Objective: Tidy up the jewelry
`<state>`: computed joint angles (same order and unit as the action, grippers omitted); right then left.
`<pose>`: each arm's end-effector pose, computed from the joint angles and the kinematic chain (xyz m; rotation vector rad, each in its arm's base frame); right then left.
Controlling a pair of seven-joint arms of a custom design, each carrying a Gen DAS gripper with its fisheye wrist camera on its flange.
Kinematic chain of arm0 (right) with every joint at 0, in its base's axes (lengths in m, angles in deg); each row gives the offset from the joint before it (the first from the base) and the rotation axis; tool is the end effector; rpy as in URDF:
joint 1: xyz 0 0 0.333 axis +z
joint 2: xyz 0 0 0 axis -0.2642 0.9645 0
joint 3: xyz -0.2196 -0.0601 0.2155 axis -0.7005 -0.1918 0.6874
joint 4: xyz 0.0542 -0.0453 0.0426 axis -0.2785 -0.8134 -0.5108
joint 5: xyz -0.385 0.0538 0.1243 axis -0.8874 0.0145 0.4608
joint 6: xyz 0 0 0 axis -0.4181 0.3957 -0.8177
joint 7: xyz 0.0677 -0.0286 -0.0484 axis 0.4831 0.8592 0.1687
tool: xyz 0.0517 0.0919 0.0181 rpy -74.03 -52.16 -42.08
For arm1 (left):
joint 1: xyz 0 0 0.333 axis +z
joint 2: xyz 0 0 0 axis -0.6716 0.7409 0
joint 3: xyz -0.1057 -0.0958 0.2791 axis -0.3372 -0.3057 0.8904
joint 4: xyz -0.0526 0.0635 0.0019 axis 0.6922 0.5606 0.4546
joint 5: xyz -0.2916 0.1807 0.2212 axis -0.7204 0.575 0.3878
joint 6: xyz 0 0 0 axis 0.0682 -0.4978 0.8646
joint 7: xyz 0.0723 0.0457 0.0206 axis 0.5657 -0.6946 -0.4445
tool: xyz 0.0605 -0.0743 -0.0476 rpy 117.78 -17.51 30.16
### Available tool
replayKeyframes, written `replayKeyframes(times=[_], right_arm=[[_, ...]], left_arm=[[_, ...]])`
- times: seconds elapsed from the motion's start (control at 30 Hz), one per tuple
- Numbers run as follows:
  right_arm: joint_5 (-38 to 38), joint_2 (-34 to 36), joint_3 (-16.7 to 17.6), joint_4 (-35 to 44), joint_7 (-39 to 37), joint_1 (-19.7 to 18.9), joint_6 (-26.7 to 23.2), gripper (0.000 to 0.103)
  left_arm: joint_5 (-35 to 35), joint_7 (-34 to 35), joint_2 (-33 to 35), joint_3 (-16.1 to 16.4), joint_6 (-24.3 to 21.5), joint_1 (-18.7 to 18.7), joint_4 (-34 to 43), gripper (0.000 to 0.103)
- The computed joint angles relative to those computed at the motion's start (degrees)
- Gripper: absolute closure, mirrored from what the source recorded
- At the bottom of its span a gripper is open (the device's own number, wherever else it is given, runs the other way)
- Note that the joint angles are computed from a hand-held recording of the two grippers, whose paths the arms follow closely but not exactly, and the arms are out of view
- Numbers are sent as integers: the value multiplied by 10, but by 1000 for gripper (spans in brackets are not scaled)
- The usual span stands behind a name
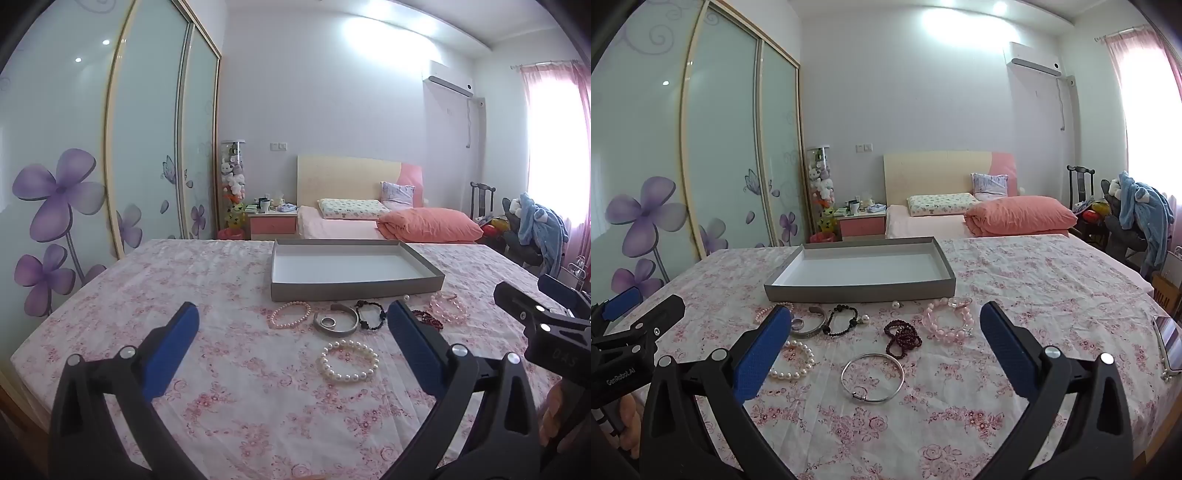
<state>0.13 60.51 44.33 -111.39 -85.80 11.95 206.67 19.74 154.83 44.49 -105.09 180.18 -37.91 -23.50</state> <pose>0.6250 0.3069 0.5592 -1.1420 1.7582 -1.1710 0.7021 -0.0795 0.5715 -1.1669 1.8303 -1.2912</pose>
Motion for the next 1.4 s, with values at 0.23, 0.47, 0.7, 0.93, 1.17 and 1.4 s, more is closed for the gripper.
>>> replayKeyframes(times=[0.23,0.47,0.7,0.93,1.17,1.4], right_arm=[[-1,1,0,1,1,1,-2,2],[0,2,-1,1,2,0,1,2],[0,2,-1,2,1,1,-1,2],[0,2,-1,2,0,1,-1,2],[1,2,-1,2,0,1,-1,2],[0,1,-1,1,1,1,0,2]], left_arm=[[2,-4,0,1,1,0,0,4],[2,-4,-1,-1,3,-1,-2,4],[1,-4,0,-1,1,1,0,4],[0,-3,0,-1,0,0,0,4],[1,-7,-1,0,1,-1,0,4],[5,-12,0,0,2,-2,1,4]])
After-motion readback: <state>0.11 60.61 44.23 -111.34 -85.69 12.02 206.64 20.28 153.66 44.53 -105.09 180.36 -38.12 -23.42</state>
